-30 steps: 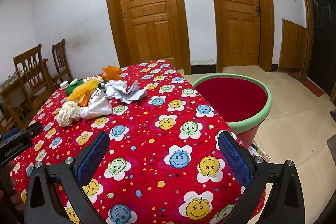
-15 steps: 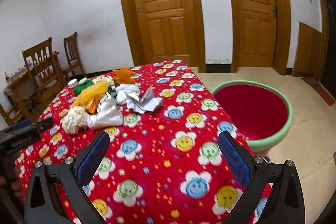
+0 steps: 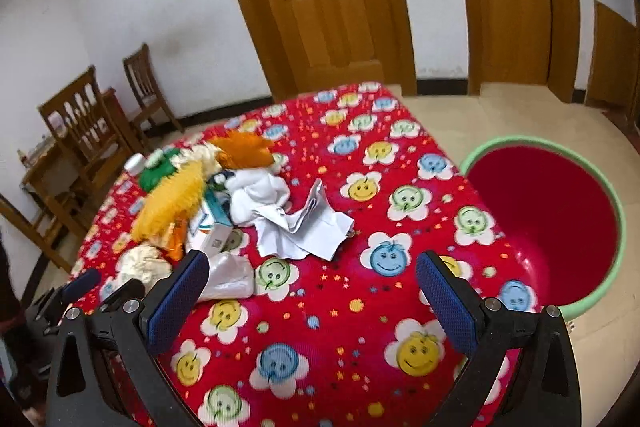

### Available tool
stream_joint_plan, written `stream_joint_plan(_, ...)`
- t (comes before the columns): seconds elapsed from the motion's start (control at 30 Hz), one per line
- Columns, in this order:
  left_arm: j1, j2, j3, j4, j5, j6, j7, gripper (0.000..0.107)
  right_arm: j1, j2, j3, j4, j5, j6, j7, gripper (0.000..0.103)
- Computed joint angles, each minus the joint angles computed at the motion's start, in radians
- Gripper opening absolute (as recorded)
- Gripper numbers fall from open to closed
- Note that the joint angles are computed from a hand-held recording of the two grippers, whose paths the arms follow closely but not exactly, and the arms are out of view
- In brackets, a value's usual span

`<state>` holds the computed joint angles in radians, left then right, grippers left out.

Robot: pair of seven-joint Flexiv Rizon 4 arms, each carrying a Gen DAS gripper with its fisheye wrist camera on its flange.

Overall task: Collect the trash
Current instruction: 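Grasp the crumpled white paper with the right gripper while the left grasps the white paper ball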

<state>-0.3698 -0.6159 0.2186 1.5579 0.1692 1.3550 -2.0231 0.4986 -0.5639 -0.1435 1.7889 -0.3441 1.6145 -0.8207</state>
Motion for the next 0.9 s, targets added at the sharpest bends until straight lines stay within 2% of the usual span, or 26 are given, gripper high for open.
stream_joint_plan(0.1, 0.053, -0.006, -0.067, 0.008, -0.046, 0.015, 0.043, 0.080, 0.002, -0.024, 0.003, -0.051, -0.022, -0.081, -0.001, 0.102)
stream_joint_plan(0.27, 0.135, -0.008, -0.186, 0.053, -0.148, 0.071, 0.161, 0.071, -0.046, -0.069, 0.063, -0.145, -0.052, -0.206, -0.007, 0.102)
stream_joint_plan(0.33, 0.179, -0.006, -0.253, 0.077, -0.195, 0.095, 0.229, 0.061, -0.038, -0.085, 0.048, -0.167, -0.070, -0.235, 0.015, 0.102)
stream_joint_plan(0.43, 0.247, -0.006, -0.352, 0.110, -0.264, 0.119, 0.324, 0.054, -0.033, -0.103, 0.038, -0.189, -0.096, -0.264, 0.044, 0.102)
stream_joint_plan(0.63, 0.255, -0.011, -0.379, 0.139, -0.349, 0.178, 0.394, 0.048, -0.027, -0.123, 0.034, -0.207, -0.129, -0.271, 0.074, 0.101)
stream_joint_plan(0.7, 0.251, -0.009, -0.378, 0.147, -0.373, 0.193, 0.409, 0.046, -0.059, -0.140, 0.079, -0.233, -0.116, -0.275, 0.046, 0.088)
stream_joint_plan(0.77, 0.242, -0.004, -0.369, 0.157, -0.391, 0.209, 0.413, 0.044, -0.092, -0.158, 0.134, -0.269, -0.088, -0.299, 0.000, 0.080)
stream_joint_plan(0.83, 0.232, 0.002, -0.356, 0.164, -0.402, 0.224, 0.413, 0.044, -0.092, -0.165, 0.137, -0.280, -0.077, -0.303, -0.015, 0.072)
stream_joint_plan(0.9, 0.221, 0.011, -0.344, 0.174, -0.411, 0.237, 0.410, 0.043, -0.079, -0.163, 0.118, -0.276, -0.079, -0.301, -0.013, 0.051)
